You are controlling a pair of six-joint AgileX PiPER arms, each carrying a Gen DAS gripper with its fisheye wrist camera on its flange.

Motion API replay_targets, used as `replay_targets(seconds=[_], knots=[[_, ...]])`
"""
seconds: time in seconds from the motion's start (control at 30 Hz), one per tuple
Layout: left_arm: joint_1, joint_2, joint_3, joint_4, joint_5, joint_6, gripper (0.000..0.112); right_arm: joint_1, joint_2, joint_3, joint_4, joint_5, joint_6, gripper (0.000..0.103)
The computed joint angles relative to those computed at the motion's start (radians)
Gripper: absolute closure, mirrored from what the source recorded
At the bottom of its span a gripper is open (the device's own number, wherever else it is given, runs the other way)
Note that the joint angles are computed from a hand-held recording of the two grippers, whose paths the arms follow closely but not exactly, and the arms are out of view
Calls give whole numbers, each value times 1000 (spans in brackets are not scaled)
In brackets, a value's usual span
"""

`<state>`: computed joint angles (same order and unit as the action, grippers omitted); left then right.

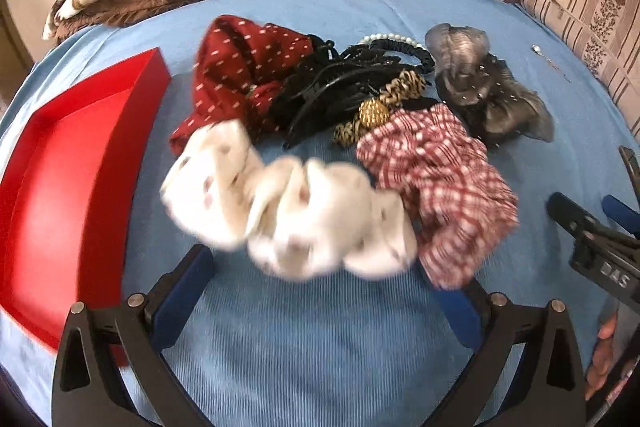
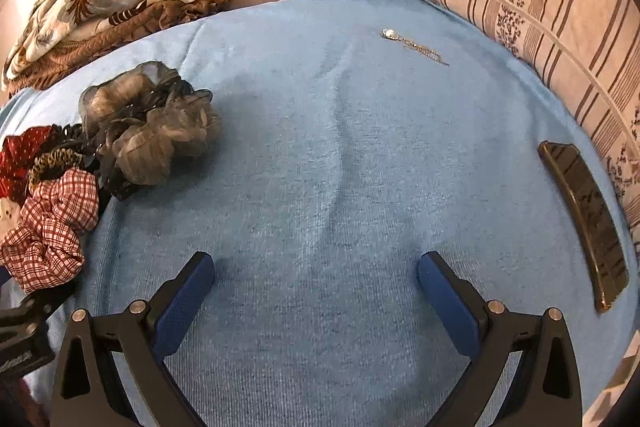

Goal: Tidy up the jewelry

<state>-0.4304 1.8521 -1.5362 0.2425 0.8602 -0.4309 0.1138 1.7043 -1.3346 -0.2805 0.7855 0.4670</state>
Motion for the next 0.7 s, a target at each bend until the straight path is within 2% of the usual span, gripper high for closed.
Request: replay_targets(seconds=[0.2,0.3,0.4,0.53,0.63,0.7], knots=[[-60,-228,208,147,-92,-147,9,63,-42,17,-96,41,83,1],[-69,-330,271,190,-97,-193,9,103,-93,48,-171,26,142,1],[-77,-404,312,247,-86,-237,9,181,-185,111,-337,13,280,1],[-97,-504,369,341,-74,-316,9,273,-299,195,-477,12,443,1],[-113,-572,402,411,-80,-364,9,364,-377,244,-575,32,565,1],[-135,-608,418,461,-74,-400,9,450,-415,273,-654,77,655,1]])
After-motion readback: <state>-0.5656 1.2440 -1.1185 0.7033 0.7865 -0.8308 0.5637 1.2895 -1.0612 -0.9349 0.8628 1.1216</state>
